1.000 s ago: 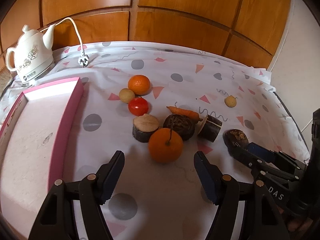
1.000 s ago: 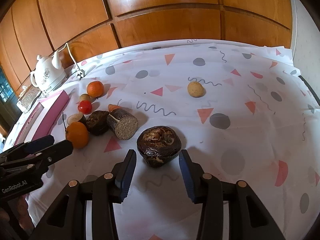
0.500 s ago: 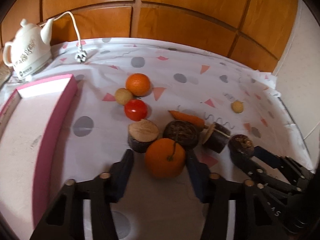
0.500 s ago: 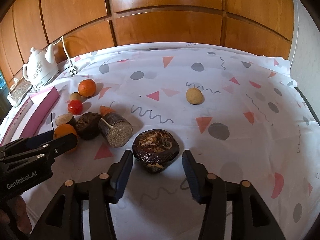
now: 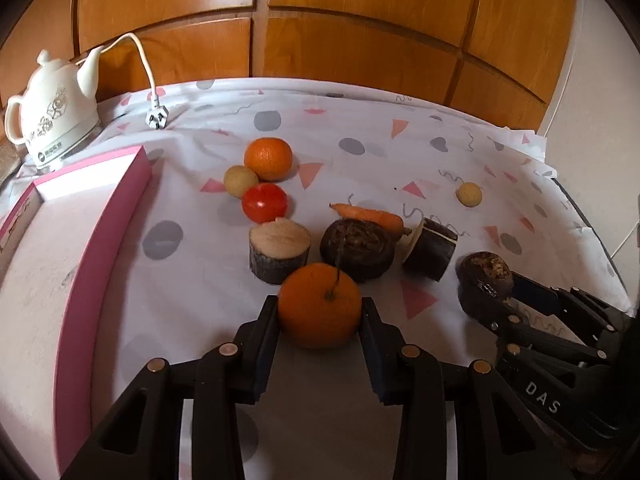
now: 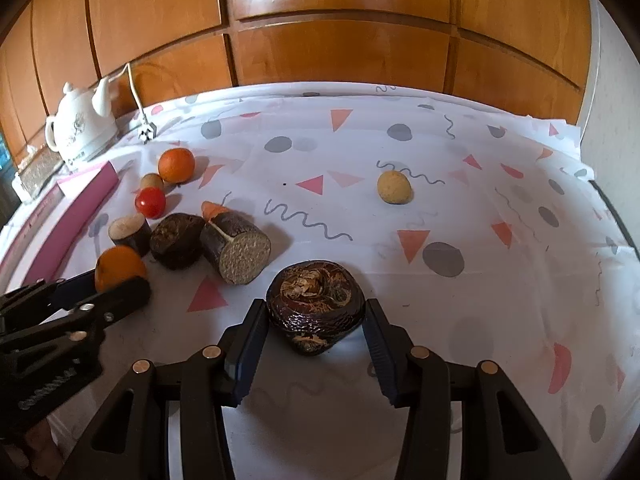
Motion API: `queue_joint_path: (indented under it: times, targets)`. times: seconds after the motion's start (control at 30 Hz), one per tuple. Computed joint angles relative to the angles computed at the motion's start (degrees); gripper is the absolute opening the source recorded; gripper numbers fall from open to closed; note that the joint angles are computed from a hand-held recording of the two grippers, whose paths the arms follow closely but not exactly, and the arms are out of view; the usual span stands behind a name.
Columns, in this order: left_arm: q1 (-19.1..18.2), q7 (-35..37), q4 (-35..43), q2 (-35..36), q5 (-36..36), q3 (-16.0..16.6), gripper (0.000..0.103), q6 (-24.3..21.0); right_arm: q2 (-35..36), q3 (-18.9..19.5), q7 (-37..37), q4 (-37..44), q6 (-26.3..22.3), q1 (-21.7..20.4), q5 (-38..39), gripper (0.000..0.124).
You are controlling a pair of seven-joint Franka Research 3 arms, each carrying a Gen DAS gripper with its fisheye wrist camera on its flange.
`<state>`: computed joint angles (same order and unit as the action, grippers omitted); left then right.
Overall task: Organize fruits
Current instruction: 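Grasp the mandarin orange with the left tool while the right tool grasps the dark round fruit, then carry the orange into the pink tray with the left tool while the right tool places the dark fruit there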
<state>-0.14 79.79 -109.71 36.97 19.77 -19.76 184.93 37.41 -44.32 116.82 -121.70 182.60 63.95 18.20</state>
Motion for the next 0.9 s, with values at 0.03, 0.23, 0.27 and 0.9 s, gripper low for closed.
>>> queue_joint_path:
  times: [0.03,0.23,0.27,0.9]
  targets:
    - [0.15,0.01,0.12,0.03,-0.01,-0.15,0.039,-0.27,0.31,-0.25,-0.04,0.27,-0.45,0.19,-0.11,0.049]
    - [-2.98,-1.25,-3.44,-2.82,0.06,4.22,0.037,2.34,0.84,-1.35,0.34,0.09,-0.69,1.3,-0.7,0.049]
    - [-3.91,-1.65,-4.38,-3.59,0.21,5.46,0.037,2.87,1.38,-2.44,0.87,0.07,-1.14,2.5,-0.63,0.049]
    - [-10.52,-7.92,-13.12,-13.51,-4.59,19.84,0.038,8.99,-5.08,7.19,-7.16,0.49,3.39,-1.57,-0.72,0.048]
